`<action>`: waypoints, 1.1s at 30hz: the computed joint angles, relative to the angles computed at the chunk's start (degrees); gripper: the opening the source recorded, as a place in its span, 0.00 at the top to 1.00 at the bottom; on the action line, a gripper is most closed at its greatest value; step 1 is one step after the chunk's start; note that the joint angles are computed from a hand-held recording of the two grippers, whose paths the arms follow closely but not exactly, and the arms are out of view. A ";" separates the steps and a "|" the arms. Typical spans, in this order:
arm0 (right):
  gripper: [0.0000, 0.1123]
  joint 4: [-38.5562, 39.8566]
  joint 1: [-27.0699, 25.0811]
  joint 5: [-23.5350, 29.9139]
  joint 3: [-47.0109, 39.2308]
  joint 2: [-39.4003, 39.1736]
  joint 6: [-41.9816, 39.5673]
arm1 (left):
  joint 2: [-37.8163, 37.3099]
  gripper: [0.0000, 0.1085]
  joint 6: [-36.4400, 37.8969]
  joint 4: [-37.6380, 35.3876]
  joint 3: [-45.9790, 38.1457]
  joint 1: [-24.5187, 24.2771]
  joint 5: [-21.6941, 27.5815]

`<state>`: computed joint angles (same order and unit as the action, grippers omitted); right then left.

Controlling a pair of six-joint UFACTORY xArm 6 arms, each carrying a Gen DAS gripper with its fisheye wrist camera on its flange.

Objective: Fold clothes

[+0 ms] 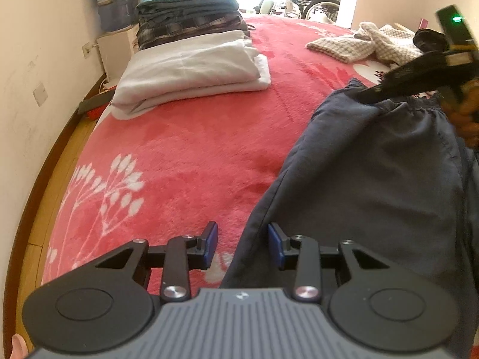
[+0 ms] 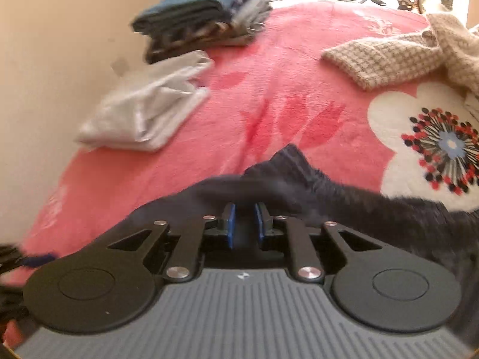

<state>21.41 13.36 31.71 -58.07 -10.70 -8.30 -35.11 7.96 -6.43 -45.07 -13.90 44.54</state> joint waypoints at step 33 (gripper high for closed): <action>0.66 1.44 -5.73 7.89 -17.62 15.08 -6.97 | -1.06 0.61 3.07 0.36 2.24 -0.39 -2.51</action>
<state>22.85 7.64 39.59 -75.69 4.38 -15.27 -36.18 11.03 -6.07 -42.82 -14.30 42.03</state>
